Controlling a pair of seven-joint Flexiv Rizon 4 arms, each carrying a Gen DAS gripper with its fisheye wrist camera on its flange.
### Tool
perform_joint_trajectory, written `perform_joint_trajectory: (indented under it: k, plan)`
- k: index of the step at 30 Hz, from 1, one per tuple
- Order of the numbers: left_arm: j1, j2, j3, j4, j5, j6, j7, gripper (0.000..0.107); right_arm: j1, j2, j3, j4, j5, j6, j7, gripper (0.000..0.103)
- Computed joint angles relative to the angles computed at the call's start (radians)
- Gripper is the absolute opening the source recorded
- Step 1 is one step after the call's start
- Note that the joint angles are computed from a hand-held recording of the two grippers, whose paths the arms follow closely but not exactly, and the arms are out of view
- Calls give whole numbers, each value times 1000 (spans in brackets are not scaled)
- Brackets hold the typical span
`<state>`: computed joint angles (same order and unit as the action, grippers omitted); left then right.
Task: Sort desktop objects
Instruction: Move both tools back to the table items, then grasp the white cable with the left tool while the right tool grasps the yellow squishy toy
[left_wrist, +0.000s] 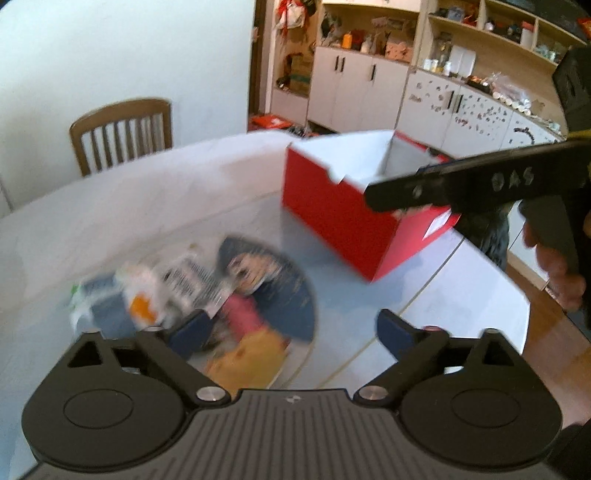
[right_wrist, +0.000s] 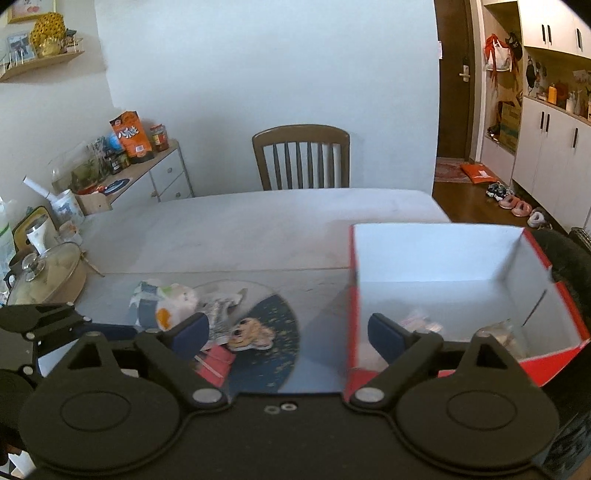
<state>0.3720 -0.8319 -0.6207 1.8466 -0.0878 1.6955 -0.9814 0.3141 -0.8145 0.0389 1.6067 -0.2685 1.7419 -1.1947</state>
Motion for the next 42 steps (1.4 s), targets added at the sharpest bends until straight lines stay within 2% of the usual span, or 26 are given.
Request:
perform_joint_trajectory:
  k: [4, 10, 18, 27, 31, 37, 42]
  plan:
    - [62, -23, -10, 52, 19, 30, -4, 103, 73, -16, -52, -2, 20, -7, 26, 95]
    - [108, -62, 3, 82, 68, 73, -33, 103, 144, -55, -90, -19, 24, -40, 62, 96]
    - [105, -90, 45, 87, 106, 98, -78, 103, 161, -102, -58, -61, -17, -93, 62, 96]
    - [7, -104, 152, 61, 106, 152, -162, 103, 164, -152, -33, -123, -44, -157, 65, 96]
    - [-18, -112, 179, 51, 114, 159, -188, 102, 166, -175, -28, -149, -51, -186, 66, 96]
    - [-95, -102, 262, 44, 103, 201, -241, 102, 130, -205, 31, -193, -53, -217, 40, 96]
    - [-143, -92, 320, 46, 98, 221, -273, 101, 119, -215, 60, -209, -46, -238, 13, 92]
